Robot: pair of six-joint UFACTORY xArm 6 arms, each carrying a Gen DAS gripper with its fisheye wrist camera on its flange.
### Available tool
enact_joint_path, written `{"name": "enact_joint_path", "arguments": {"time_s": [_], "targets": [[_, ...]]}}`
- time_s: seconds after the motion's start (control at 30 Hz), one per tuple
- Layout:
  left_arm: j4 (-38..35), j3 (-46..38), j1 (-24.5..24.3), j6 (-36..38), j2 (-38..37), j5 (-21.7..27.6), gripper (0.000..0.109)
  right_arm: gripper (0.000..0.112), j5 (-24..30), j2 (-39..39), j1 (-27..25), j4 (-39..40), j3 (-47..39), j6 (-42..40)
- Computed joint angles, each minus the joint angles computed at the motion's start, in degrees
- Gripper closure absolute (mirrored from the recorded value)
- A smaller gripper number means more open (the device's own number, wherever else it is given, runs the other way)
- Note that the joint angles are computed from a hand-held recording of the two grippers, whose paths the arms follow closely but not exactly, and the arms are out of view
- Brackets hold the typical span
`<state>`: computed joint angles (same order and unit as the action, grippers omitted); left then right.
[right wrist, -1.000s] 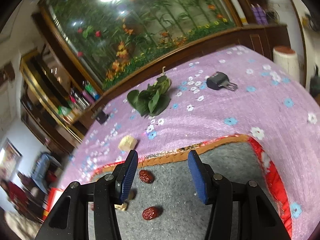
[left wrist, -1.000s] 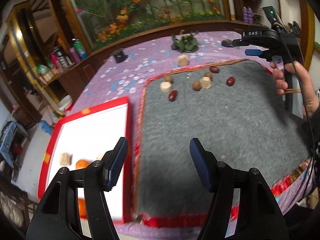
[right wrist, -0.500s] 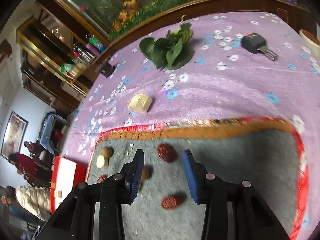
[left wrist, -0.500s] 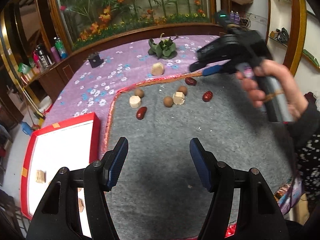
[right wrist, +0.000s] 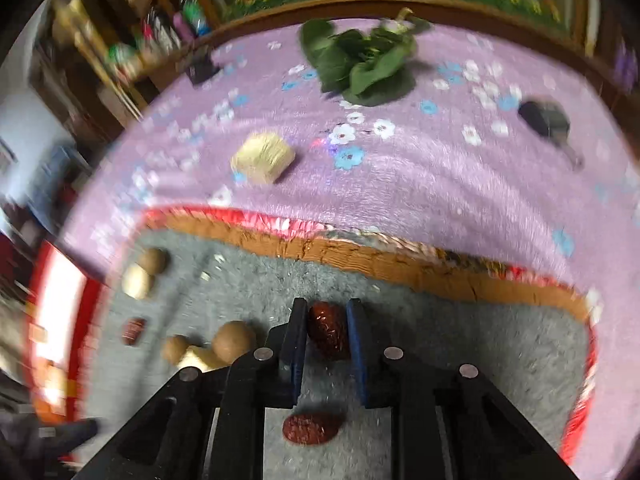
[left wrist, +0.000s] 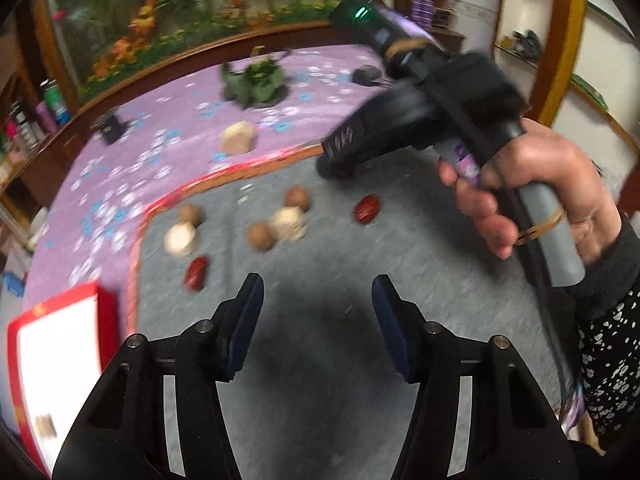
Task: Organize fruits
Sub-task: 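Grasp a red date with the right gripper while the left gripper grasps another date, then carry both dates over the red tray and open both grippers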
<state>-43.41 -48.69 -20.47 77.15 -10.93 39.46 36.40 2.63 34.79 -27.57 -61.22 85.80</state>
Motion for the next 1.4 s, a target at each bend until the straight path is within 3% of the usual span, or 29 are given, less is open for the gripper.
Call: {"name": "enact_joint_path", "arguments": {"time_s": [0.17,0.3,0.37,0.5,0.63,0.7,0.97,1.03,1.13,1.33,1.4], "targets": [[0.97,-1.72,-5.78,1.20,2.56,-1.47,0.053,0.093,-14.57,-16.45,-5.69,-10.23,19.45,20.16],[4.75,-3.61,-9.03,0.91,5.14,-2.87,0.053,0.093,-16.79,-24.76,-7.73,-20.23,25.56,32.07],[7.91,-4.78,-9.86,-0.36,7.01,-3.35,0.063,0.093,-16.78,-25.39,-7.89,-21.52,25.69,33.86],[11.84,-8.50,-10.11,-4.15,11.62,-1.19,0.071,0.093,-17.94,-24.17,-8.06,-23.28,24.60,35.59],[9.67,-10.97,-9.73,-3.64,13.45,2.11,0.079,0.093,-18.01,-23.75,-7.76,-23.85,24.39,36.39],[8.89,-11.07,-9.57,-2.30,13.38,3.33,0.091,0.093,-18.20,-23.47,-7.97,-25.01,24.53,37.88],[5.87,-7.03,-9.14,-3.87,10.04,0.75,0.093,0.093,-17.00,-24.41,-7.52,-31.11,24.02,43.33],[1.06,-5.02,-7.43,-2.02,7.49,1.14,0.093,0.093,-17.29,-23.81,-7.29,-34.49,22.99,45.50],[-5.55,-2.14,-2.03,0.83,2.27,5.55,0.092,0.093,-18.44,-21.07,-6.85,-38.33,20.47,48.45],[-12.87,-0.58,13.70,5.32,-5.85,13.18,0.092,0.093,-20.98,-12.02,-2.97,-44.11,11.17,50.54],[-15.04,-1.43,19.41,6.57,-6.96,13.43,0.092,0.093,-23.10,-7.97,-1.29,-52.40,6.03,57.84]]}}
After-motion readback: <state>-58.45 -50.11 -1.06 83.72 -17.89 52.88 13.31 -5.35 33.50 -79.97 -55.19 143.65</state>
